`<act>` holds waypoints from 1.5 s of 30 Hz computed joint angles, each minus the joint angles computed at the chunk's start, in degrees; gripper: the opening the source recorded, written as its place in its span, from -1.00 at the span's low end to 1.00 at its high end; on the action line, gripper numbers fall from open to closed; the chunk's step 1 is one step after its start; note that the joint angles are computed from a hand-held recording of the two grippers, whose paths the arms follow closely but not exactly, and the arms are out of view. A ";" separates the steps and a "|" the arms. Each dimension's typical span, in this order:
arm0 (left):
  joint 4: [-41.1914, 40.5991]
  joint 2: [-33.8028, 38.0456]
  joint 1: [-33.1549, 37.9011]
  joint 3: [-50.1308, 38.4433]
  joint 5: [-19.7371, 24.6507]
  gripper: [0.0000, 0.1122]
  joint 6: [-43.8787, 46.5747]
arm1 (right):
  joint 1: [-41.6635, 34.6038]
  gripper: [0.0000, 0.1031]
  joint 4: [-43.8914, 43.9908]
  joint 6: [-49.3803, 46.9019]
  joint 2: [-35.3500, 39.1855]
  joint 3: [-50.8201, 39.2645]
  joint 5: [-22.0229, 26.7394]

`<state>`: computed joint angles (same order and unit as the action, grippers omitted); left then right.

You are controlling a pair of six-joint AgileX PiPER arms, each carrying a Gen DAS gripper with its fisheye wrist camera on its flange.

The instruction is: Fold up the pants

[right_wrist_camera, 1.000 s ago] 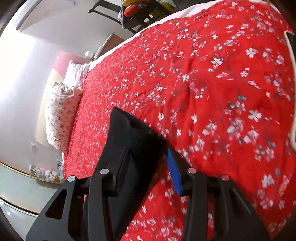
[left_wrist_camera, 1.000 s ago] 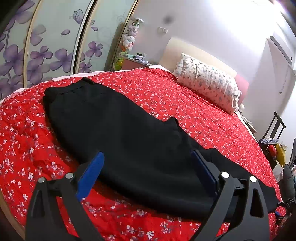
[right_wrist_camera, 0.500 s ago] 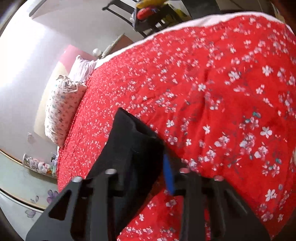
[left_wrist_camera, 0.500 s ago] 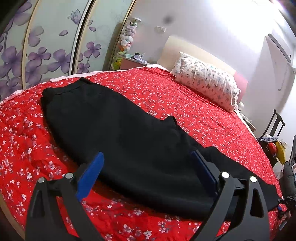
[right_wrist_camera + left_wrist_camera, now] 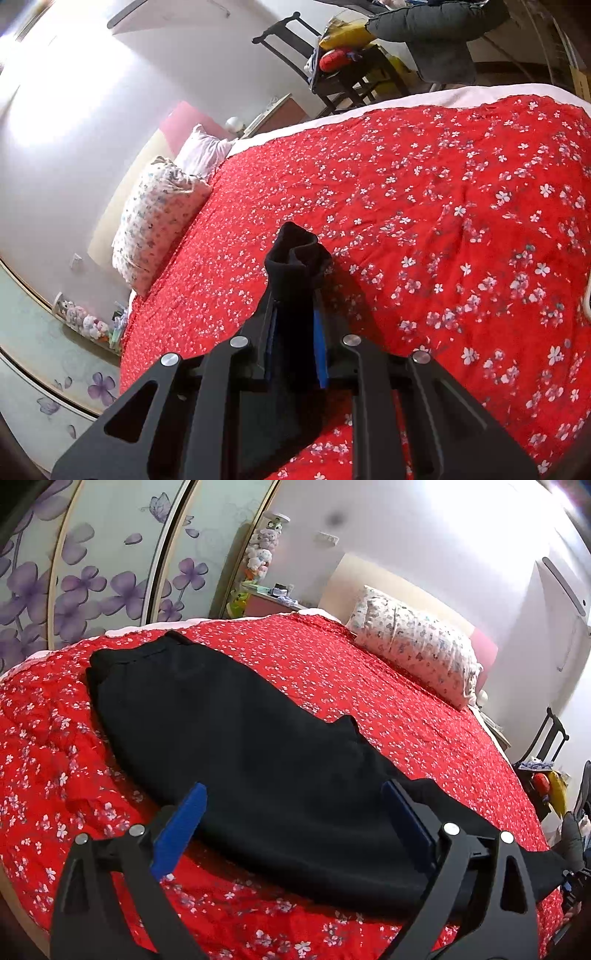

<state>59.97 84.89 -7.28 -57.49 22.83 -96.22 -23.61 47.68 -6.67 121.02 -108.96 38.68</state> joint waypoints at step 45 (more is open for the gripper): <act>-36.10 -5.90 16.68 5.40 -12.41 0.71 29.42 | 48.55 -0.66 -22.95 10.25 10.05 -27.33 11.98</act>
<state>23.87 78.99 9.40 -52.09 10.42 -66.80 24.94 24.73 3.58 131.07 -136.30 50.66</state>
